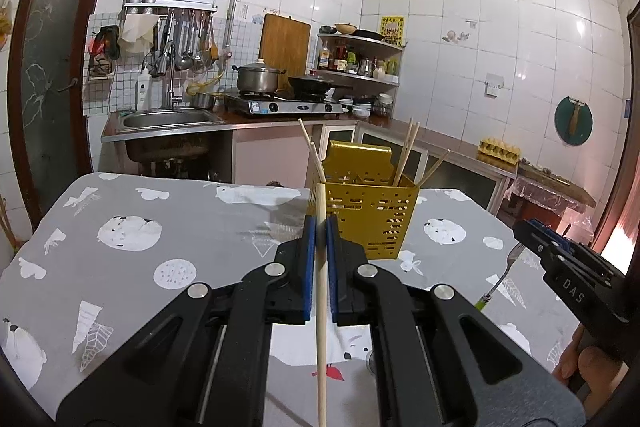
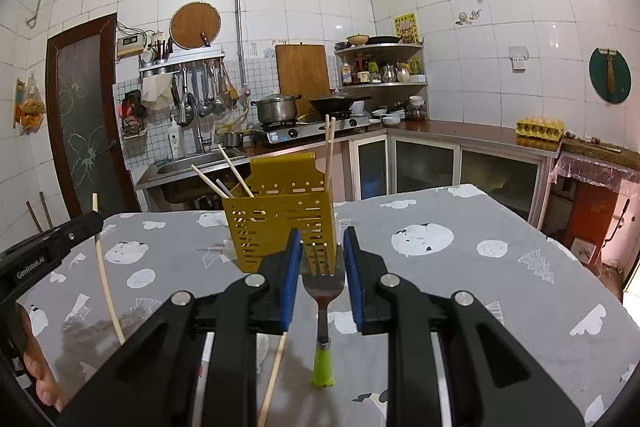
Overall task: Organize utensils
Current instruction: 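Lift the chopstick and fork with both tools and carry them toward the yellow holder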
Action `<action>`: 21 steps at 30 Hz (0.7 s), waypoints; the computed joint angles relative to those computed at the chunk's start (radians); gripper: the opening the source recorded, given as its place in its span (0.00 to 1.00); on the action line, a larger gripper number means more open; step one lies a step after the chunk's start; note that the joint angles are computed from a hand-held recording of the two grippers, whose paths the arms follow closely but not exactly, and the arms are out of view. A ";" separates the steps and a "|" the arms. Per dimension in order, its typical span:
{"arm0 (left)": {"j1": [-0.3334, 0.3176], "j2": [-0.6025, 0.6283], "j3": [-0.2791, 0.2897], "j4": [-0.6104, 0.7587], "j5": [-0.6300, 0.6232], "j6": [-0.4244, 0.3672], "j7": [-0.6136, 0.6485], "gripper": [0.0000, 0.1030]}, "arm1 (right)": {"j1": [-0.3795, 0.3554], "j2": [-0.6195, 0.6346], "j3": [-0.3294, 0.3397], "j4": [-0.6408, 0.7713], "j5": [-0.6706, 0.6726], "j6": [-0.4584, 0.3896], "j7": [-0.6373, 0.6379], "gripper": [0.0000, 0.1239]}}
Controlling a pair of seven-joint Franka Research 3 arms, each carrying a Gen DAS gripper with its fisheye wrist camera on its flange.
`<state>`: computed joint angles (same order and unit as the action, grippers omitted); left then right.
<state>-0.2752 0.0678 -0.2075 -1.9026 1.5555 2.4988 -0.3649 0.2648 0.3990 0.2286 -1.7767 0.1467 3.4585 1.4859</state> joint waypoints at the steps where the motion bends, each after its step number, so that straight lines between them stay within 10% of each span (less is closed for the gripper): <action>1: -0.001 0.002 -0.001 0.003 0.002 -0.003 0.002 0.04 | 0.003 0.001 -0.004 0.004 0.001 -0.003 -0.002 0.18; 21: 0.003 0.062 0.030 0.107 0.079 0.030 -0.011 0.04 | 0.067 0.051 -0.055 0.130 0.071 -0.053 -0.078 0.18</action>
